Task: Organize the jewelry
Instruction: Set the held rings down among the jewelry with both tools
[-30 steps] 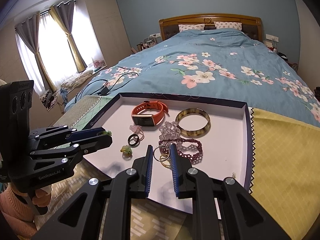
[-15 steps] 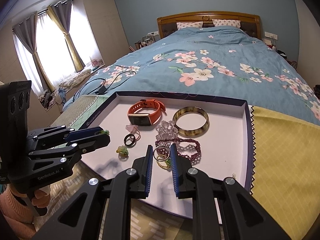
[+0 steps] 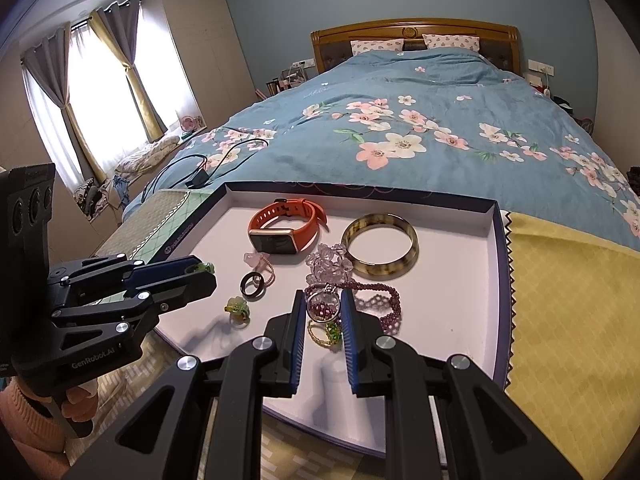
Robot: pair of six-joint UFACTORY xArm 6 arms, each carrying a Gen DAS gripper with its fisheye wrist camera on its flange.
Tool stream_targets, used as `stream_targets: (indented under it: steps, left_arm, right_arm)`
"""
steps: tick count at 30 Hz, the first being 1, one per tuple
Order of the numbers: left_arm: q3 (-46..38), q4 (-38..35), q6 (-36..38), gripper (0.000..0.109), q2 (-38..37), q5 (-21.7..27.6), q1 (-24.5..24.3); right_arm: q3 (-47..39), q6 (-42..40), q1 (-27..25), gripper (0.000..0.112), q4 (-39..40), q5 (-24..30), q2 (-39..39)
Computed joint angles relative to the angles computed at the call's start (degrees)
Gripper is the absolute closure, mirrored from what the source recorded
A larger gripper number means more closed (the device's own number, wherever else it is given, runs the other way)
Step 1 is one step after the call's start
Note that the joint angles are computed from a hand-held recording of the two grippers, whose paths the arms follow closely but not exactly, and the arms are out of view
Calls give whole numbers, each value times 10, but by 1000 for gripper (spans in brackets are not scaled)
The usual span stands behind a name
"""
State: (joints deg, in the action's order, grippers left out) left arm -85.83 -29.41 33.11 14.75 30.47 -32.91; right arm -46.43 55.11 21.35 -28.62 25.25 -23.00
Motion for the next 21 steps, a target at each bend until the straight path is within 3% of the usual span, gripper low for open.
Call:
stream_targets:
  steps: [21]
  left_arm:
    - [-21, 26, -27, 85, 23, 0, -1]
  right_arm:
    - [-9, -8, -7, 97, 12, 6, 15]
